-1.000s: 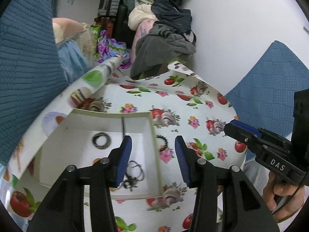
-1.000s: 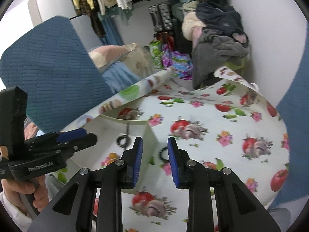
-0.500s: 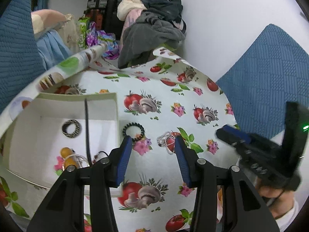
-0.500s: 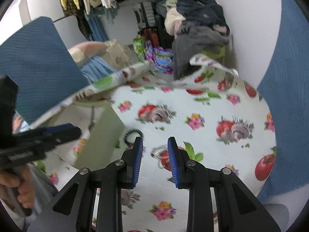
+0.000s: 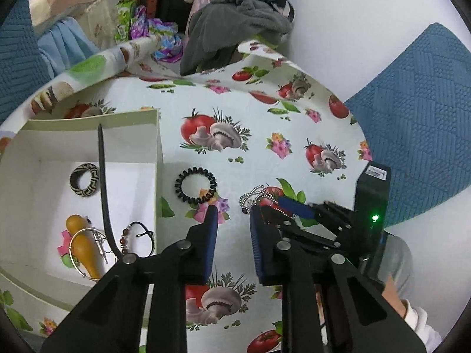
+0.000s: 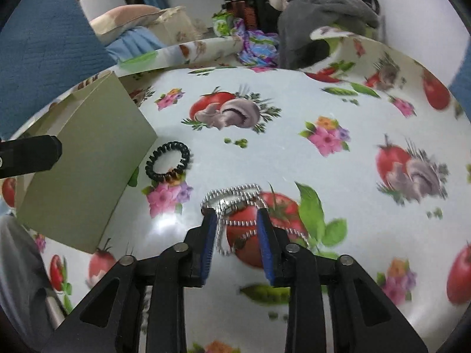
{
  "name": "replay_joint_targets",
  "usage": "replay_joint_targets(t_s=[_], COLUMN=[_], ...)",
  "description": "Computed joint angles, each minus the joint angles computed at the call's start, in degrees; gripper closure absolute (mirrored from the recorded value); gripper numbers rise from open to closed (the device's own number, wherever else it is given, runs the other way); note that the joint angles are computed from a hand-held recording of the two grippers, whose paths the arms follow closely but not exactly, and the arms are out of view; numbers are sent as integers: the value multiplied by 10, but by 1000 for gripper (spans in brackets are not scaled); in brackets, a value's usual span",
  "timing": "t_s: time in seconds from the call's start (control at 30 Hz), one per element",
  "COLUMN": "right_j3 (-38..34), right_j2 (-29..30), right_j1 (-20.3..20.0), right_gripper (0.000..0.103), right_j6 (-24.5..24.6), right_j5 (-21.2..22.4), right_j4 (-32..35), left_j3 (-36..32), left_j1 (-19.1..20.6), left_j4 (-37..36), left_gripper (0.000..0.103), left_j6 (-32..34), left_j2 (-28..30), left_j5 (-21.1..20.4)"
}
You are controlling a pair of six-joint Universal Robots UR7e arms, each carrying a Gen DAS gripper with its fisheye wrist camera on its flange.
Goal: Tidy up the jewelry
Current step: 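Return both grippers to the pile and grasp the silver bead chain with the right gripper, then grasp the black coil hair tie with the left gripper while the right gripper holds the chain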
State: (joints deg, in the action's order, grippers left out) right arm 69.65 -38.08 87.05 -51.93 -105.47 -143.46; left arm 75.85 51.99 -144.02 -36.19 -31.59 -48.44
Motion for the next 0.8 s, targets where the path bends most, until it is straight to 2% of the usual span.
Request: replay_joint_targets(t_s=[0.07, 0.13, 0.17, 0.27, 0.33, 0.4, 0.43, 0.47, 0.53, 0.6, 0.8], right_j3=[-7, -12, -11, -7, 9, 21, 19, 17, -1, -6, -20], right_j2=[10, 20, 22, 25, 26, 27, 28, 29, 30, 31, 32], right_j1=[-2, -4, -4, -2, 1, 2, 1, 1, -4, -6, -8], right_gripper=[70, 63, 56, 56, 57, 62, 65, 74, 78, 91, 95], right_j6=[-11, -21, -27, -44, -81, -104, -101, -98, -65, -56, -30], right_j5=[5, 5, 7, 1, -17, -29, -30, -32, -24, -23, -24], right_j4=[-1, -13, -23, -35, -76, -107, -109, -112, -85, -83, -58], left_j3=[-12, -21, -25, -46, -65, -86, -97, -111, -136, -163, -269], left_j1=[2, 5, 6, 10, 12, 15, 16, 17, 20, 24, 35], left_j4=[15, 25, 27, 53, 78, 105, 119, 137, 163, 196, 308], left_gripper=[80, 80, 80, 80, 80, 80, 80, 80, 80, 80, 80], left_j6=[-4, -4, -3, -4, -6, -7, -8, -8, -7, -15, -36], left_j2=[6, 9, 11, 19, 27, 37, 42, 49, 61, 73, 123], left_j5=[2, 0, -1, -4, -5, -10, -11, -13, -14, -18, -27])
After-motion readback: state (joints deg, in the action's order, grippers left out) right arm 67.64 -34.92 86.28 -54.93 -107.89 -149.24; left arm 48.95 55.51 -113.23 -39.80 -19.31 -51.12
